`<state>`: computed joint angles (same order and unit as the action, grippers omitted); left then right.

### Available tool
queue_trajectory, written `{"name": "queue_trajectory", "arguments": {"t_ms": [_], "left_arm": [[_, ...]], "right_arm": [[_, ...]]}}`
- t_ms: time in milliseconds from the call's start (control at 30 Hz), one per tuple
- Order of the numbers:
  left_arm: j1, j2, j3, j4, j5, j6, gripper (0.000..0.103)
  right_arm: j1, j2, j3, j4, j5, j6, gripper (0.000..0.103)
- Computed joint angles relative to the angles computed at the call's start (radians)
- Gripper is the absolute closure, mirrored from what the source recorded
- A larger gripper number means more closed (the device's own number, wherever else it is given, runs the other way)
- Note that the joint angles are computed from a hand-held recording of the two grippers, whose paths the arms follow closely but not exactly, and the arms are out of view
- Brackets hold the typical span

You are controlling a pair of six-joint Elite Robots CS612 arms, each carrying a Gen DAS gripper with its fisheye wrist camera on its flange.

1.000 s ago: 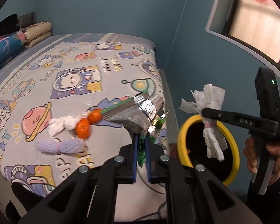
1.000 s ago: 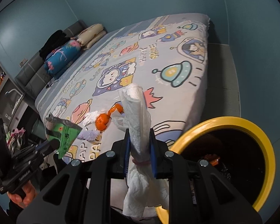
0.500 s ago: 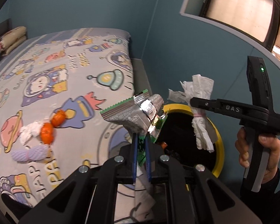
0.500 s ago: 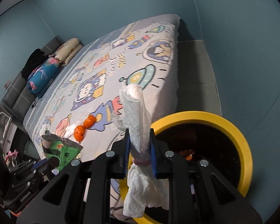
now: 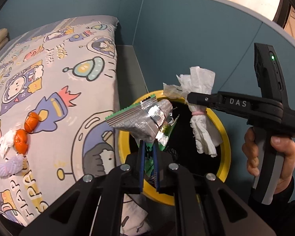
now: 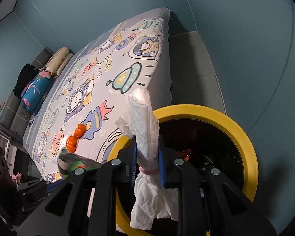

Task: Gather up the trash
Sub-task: 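Carry the bottle and tissue over the bin with both tools, then open both tools to drop the bottle and tissue into the bin, then move both open tools back toward the remaining trash on the bed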

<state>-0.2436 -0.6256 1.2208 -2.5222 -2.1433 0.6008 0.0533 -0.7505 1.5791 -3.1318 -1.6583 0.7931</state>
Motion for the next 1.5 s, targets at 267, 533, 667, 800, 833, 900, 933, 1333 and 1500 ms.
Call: {"name": "queue_trajectory", "arguments": {"t_ms": [267, 533, 667, 800, 833, 900, 933, 1333, 1500], "left_arm": [[-0.015, -0.002, 0.016, 0.053, 0.003, 0.042, 0.094], [-0.012, 0.002, 0.010, 0.084, -0.024, 0.048, 0.086], [-0.008, -0.002, 0.020, 0.058, -0.037, 0.042, 0.062], [-0.002, -0.005, 0.022, 0.045, -0.046, 0.031, 0.049], [-0.001, -0.006, 0.023, 0.037, -0.043, 0.025, 0.043], [0.004, -0.005, 0.022, 0.025, -0.042, 0.011, 0.039], [0.007, -0.004, 0.018, 0.022, -0.041, 0.002, 0.038], [0.048, 0.024, -0.030, -0.095, -0.006, -0.131, 0.031], [0.071, 0.048, -0.067, -0.129, 0.021, -0.195, 0.030]], "right_arm": [[-0.012, 0.005, 0.016, -0.008, 0.017, 0.031, 0.084], [-0.023, 0.004, 0.034, -0.045, 0.027, 0.052, 0.079], [-0.024, 0.001, 0.040, -0.054, 0.020, 0.058, 0.069], [-0.026, -0.002, 0.045, -0.062, 0.014, 0.068, 0.063], [-0.026, -0.002, 0.046, -0.066, 0.013, 0.071, 0.062], [-0.027, -0.003, 0.047, -0.070, 0.013, 0.074, 0.058], [-0.027, -0.003, 0.046, -0.071, 0.012, 0.075, 0.058], [-0.011, 0.006, 0.001, -0.067, 0.032, 0.018, 0.050], [0.001, 0.024, -0.051, -0.039, 0.059, -0.024, 0.049]]}}
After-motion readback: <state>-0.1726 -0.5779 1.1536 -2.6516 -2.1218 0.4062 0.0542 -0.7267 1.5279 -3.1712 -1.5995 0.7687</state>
